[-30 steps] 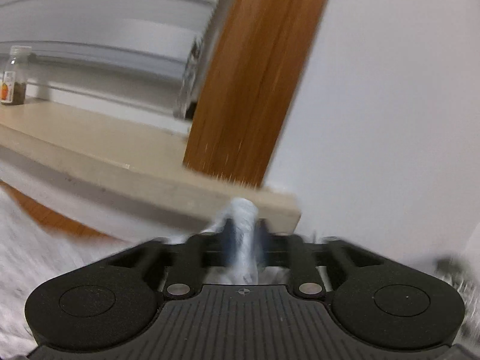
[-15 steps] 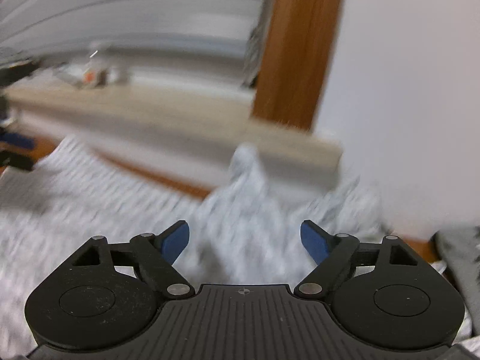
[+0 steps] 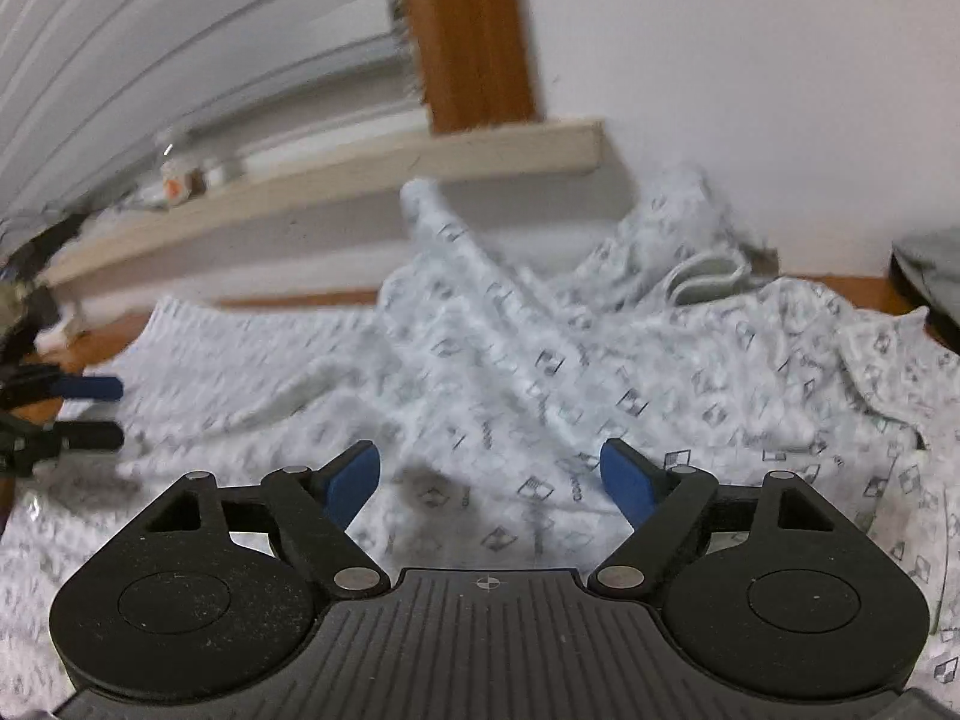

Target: Fold clothes

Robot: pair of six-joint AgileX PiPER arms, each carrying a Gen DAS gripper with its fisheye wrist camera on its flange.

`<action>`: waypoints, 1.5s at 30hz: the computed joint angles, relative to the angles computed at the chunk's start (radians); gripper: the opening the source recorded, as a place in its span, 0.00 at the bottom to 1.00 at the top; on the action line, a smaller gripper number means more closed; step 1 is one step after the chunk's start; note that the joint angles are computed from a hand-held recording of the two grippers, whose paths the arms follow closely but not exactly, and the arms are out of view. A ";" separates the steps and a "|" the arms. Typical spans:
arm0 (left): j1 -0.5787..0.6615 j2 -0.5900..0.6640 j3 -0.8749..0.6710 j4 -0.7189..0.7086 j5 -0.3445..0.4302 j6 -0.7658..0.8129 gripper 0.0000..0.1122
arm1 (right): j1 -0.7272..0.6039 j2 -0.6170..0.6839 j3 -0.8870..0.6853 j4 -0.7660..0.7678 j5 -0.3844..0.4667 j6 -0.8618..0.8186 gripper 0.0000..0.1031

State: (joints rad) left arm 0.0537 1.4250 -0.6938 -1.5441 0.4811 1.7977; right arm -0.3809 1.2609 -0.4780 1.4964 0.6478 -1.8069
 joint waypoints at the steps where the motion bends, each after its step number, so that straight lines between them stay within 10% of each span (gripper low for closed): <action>1: 0.017 -0.019 0.019 0.006 0.020 -0.009 0.70 | -0.005 -0.019 0.011 -0.032 0.004 0.010 0.77; 10: 0.203 -0.037 -0.027 0.127 0.142 -0.073 0.72 | 0.031 -0.119 0.092 0.002 -0.062 -0.036 0.78; 16: 0.299 0.207 -0.377 0.396 0.133 -0.364 0.76 | 0.085 -0.102 0.086 0.051 -0.129 -0.044 0.78; 22: 0.277 0.408 -0.646 0.650 0.192 -0.597 0.55 | 0.109 -0.112 0.095 0.083 -0.165 -0.068 0.78; 27: 0.216 0.408 -0.602 0.625 0.075 -0.536 0.51 | 0.100 -0.109 0.094 0.080 -0.156 -0.067 0.78; 31: 0.205 0.365 -0.543 0.560 0.034 -0.445 0.04 | 0.096 -0.112 0.095 0.075 -0.151 -0.063 0.78; 39: 0.406 0.153 -0.437 0.022 0.162 -0.094 0.04 | 0.074 -0.109 0.088 0.055 -0.130 -0.051 0.78; 45: 0.257 0.263 -0.458 0.298 -0.125 -0.168 0.09 | 0.076 -0.109 0.085 0.044 -0.135 -0.042 0.78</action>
